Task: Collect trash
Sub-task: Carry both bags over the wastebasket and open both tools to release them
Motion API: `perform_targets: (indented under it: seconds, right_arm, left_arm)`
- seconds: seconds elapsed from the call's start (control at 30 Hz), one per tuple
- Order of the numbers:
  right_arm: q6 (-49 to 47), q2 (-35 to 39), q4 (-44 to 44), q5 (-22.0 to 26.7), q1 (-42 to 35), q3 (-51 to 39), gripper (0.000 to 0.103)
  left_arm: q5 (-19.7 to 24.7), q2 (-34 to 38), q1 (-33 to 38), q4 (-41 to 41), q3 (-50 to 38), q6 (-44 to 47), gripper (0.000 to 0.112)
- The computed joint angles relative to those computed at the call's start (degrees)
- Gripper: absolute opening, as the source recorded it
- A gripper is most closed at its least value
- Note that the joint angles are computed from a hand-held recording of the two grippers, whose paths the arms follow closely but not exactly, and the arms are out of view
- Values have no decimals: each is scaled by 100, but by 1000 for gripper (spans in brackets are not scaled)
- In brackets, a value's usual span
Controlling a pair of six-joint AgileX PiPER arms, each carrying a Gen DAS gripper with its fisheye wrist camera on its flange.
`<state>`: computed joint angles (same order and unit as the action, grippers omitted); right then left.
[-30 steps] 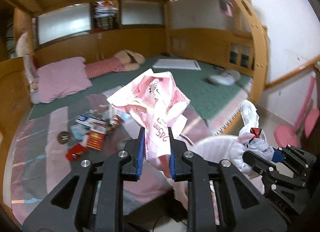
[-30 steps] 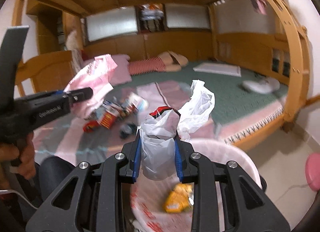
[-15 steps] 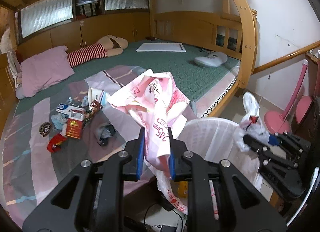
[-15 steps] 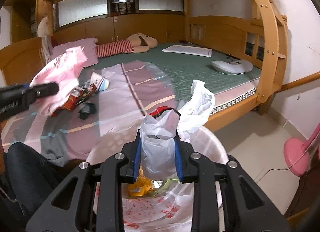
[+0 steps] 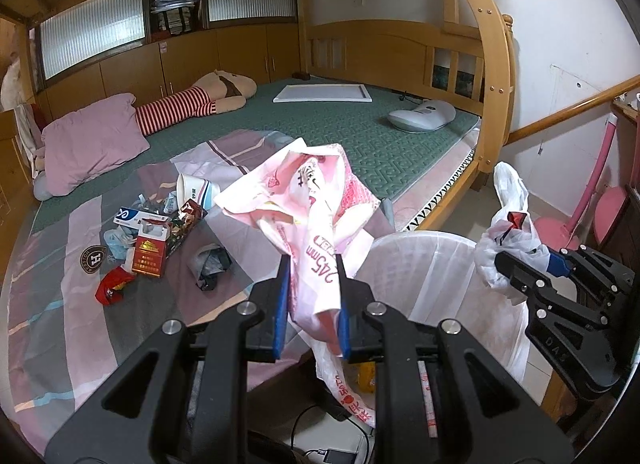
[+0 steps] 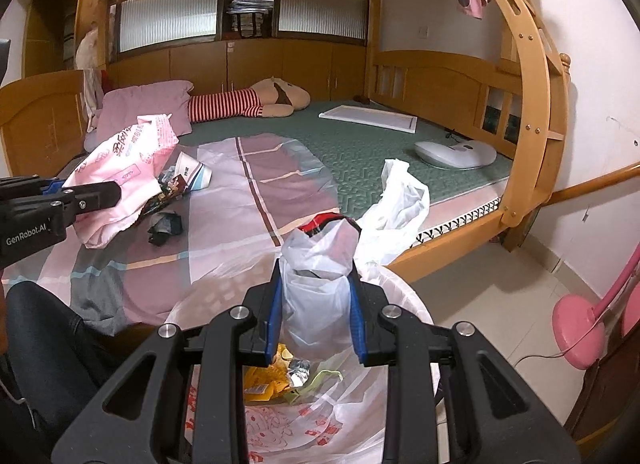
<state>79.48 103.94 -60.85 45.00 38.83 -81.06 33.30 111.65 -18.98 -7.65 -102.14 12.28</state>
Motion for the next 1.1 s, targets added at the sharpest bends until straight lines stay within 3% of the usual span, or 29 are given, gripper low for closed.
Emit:
perform_targets:
  seconds: [0.2, 0.27, 0.33, 0.57, 0.7, 0.93, 1.1]
  right_arm:
    - [-754, 153, 901, -110, -233, -201, 30]
    - [-953, 208, 1131, -110, -269, -255, 54]
    - [-742, 154, 937, -150, -215, -155, 67]
    - [-384, 103, 423, -48, -70, -28, 81]
    - [-202, 71, 170, -13, -2, 33, 82]
    - [68, -25, -199, 47, 101, 164, 83]
    - [113, -51, -212, 16, 59, 222, 83]
  left_arm:
    - [-7, -35, -4, 10, 38, 0, 20]
    - [11, -30, -6, 16, 25, 3, 20]
    - [34, -29, -17, 61, 17, -14, 20]
    - [328, 120, -95, 53, -247, 403, 20]
    - [589, 353, -150, 86, -669, 715, 20]
    - [1882, 1369, -179, -291, -2265, 1451, 20]
    - [2184, 1737, -334, -42, -2518, 1493, 20]
